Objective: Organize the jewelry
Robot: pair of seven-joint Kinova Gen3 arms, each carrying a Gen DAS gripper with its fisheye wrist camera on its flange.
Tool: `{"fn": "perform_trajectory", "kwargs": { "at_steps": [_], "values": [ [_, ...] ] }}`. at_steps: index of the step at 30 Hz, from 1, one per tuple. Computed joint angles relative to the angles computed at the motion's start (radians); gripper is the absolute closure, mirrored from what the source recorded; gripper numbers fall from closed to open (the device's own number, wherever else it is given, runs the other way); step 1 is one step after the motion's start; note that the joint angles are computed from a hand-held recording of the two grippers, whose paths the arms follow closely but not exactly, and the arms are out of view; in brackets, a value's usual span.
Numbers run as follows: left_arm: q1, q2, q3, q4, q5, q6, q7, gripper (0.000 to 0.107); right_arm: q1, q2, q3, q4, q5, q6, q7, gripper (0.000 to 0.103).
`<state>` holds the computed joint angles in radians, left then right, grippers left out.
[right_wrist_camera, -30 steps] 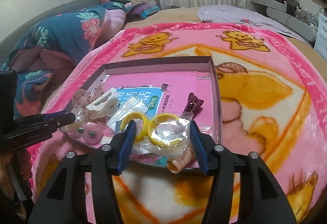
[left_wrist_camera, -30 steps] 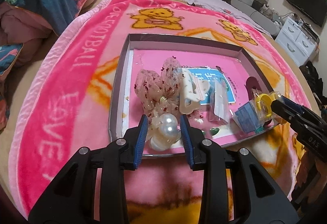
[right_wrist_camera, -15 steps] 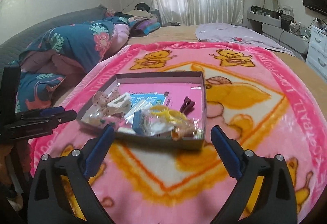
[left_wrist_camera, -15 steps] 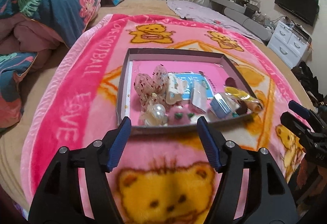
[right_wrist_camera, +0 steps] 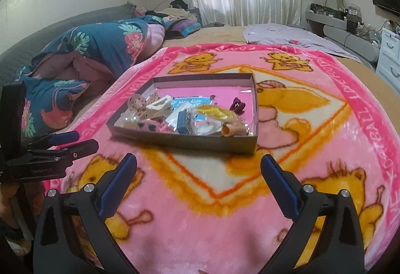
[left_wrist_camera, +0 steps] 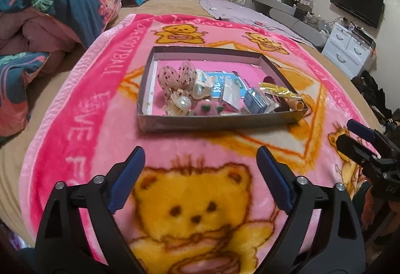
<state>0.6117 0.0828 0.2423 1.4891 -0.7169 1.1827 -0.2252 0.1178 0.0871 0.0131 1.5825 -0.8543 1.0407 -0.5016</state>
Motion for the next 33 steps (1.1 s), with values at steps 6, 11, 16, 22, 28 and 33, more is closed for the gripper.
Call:
{"fn": "perform_trajectory", "kwargs": {
  "at_steps": [6, 11, 16, 22, 28, 33],
  "values": [
    [0.013, -0.002, 0.006, 0.016, -0.028, 0.003, 0.036, 0.014, 0.000, 0.001, 0.003, 0.012, 0.002, -0.007, -0.002, 0.004],
    [0.013, 0.000, 0.005, 0.015, -0.028, 0.009, 0.037, 0.014, 0.000, 0.005, 0.001, 0.009, 0.010, -0.004, -0.012, 0.004],
    [0.016, 0.001, 0.006, 0.014, -0.036, 0.016, 0.044, 0.014, 0.000, 0.008, -0.002, 0.004, 0.016, -0.006, -0.026, 0.004],
    [0.018, 0.001, 0.007, 0.014, -0.041, 0.022, 0.049, 0.014, 0.002, 0.013, -0.005, 0.000, 0.023, 0.001, -0.031, 0.004],
    [0.018, -0.003, 0.007, 0.016, -0.045, 0.022, 0.054, 0.014, 0.002, 0.013, -0.007, 0.002, 0.024, -0.002, -0.032, 0.004],
    [0.017, -0.001, 0.009, 0.006, -0.044, 0.039, 0.048, 0.014, 0.003, 0.013, -0.006, 0.001, 0.023, 0.000, -0.032, 0.004]
  ]
}}
